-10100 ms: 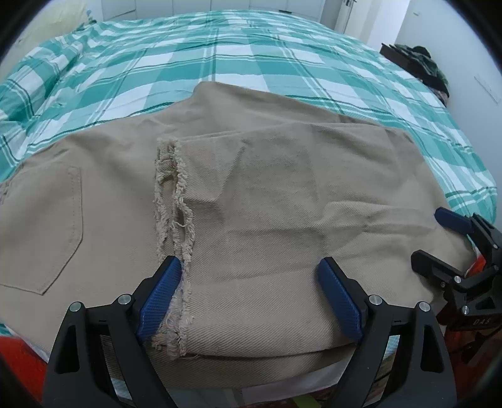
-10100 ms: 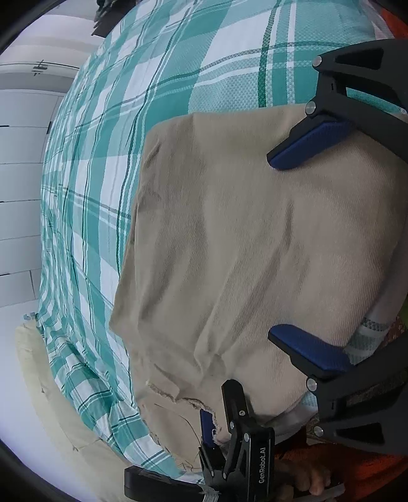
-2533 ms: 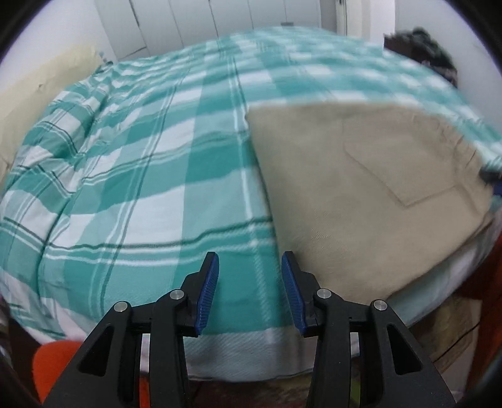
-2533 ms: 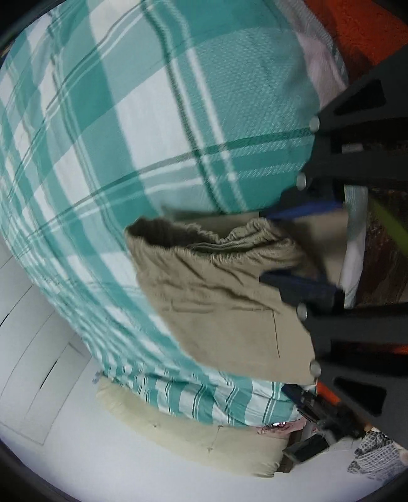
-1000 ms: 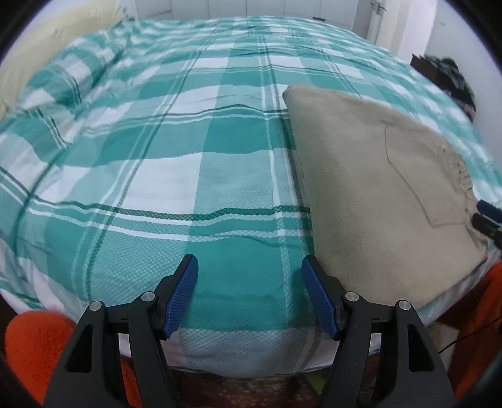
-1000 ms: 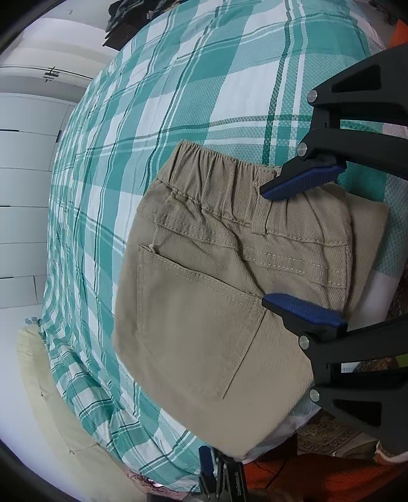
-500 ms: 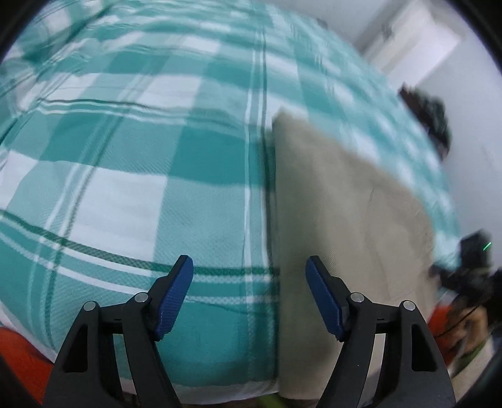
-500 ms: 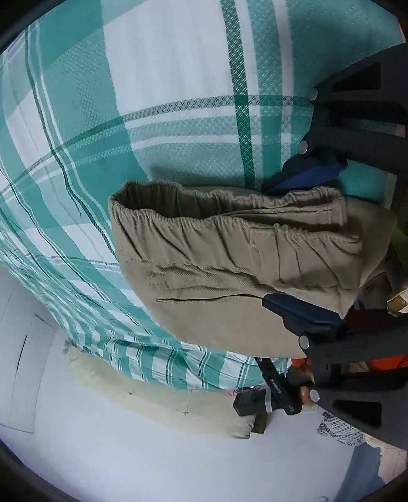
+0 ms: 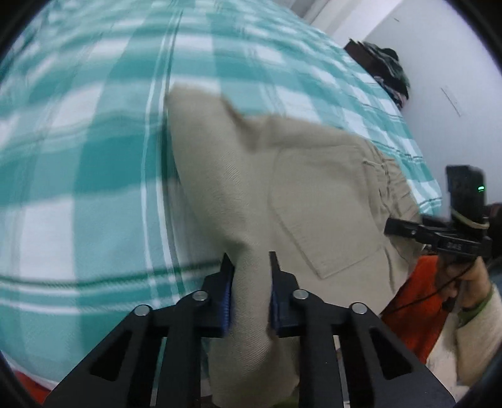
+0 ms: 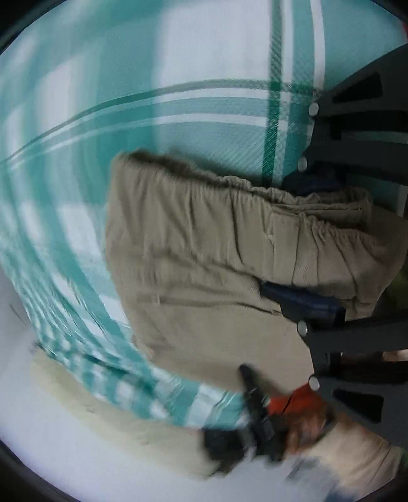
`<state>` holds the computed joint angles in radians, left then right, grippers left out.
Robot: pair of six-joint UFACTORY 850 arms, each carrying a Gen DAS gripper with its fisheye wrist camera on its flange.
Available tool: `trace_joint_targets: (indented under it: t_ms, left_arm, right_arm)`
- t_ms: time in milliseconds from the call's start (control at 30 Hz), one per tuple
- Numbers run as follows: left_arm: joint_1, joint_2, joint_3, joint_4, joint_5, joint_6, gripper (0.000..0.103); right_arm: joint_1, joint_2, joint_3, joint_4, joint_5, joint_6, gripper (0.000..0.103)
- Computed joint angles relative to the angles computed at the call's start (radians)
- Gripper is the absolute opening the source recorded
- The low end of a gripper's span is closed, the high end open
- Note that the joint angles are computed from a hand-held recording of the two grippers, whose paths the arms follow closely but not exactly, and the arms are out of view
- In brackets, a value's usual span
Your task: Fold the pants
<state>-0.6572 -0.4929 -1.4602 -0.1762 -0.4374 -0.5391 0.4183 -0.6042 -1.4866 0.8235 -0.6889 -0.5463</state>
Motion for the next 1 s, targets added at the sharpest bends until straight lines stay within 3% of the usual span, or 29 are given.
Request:
trace_joint_targets:
  t_ms: [100, 200, 300, 333, 367, 400, 433, 467, 500, 533, 567, 600, 700, 800, 867, 1000]
  left_arm:
    - [0.031, 0.016, -0.031, 0.049, 0.031, -0.05, 0.015]
    - [0.068, -0.002, -0.116, 0.26, 0.041, -0.208, 0.015]
    - [0.09, -0.033, -0.194, 0.527, 0.04, -0.399, 0.017]
    - [0.095, -0.056, -0.234, 0.616, 0.014, -0.459, 0.027]
    - [0.095, -0.094, -0.294, 0.719, -0.051, -0.527, 0.04]
    - [0.086, -0.129, -0.348, 0.821, -0.141, -0.592, 0.046]
    - [0.076, -0.15, -0.377, 0.894, -0.218, -0.634, 0.066]
    - [0.063, -0.169, -0.396, 0.965, -0.304, -0.667, 0.081]
    - [0.052, -0.175, -0.398, 1.003, -0.357, -0.682, 0.085]
    - [0.039, -0.165, -0.367, 1.043, -0.39, -0.71, 0.086]
    - [0.027, -0.141, -0.319, 1.069, -0.401, -0.738, 0.088]
    - [0.014, -0.132, -0.291, 1.08, -0.422, -0.76, 0.09]
    - [-0.054, -0.105, -0.203, 1.136, -0.532, -0.883, 0.096]
    - [-0.092, -0.06, -0.141, 1.086, -0.524, -0.926, 0.096]
    - [-0.118, -0.026, -0.112, 1.045, -0.495, -0.94, 0.096]
    - [-0.173, -0.004, -0.108, 1.026, -0.549, -0.945, 0.096]
  right_arm:
    - [0.029, 0.024, -0.047, -0.015, 0.007, -0.054, 0.04]
    - [0.028, -0.016, -0.175, 0.012, -0.023, -0.101, 0.04]
    - [0.017, -0.123, -0.397, -0.027, -0.037, -0.086, 0.039]
    - [0.015, -0.174, -0.493, -0.048, -0.056, -0.063, 0.039]
    - [0.01, -0.23, -0.598, -0.057, -0.07, -0.051, 0.04]
    - [0.005, -0.29, -0.702, -0.064, -0.087, -0.034, 0.042]
    - [-0.002, -0.352, -0.807, -0.092, -0.089, 0.016, 0.045]
    - [-0.004, -0.412, -0.91, -0.162, -0.105, 0.098, 0.056]
    - [-0.003, -0.446, -0.971, -0.266, -0.106, 0.192, 0.078]
    - [-0.002, -0.453, -0.99, -0.371, -0.096, 0.274, 0.087]
    - [0.002, -0.435, -0.967, -0.472, -0.082, 0.347, 0.095]
    - [0.005, -0.394, -0.902, -0.53, -0.048, 0.383, 0.095]
    - [0.012, -0.206, -0.588, -0.637, 0.109, 0.44, 0.101]
    - [0.028, -0.037, -0.308, -0.754, 0.269, 0.529, 0.102]
    - [0.048, 0.06, -0.161, -0.822, 0.327, 0.617, 0.102]
    - [0.091, 0.199, 0.044, -0.982, 0.371, 0.843, 0.102]
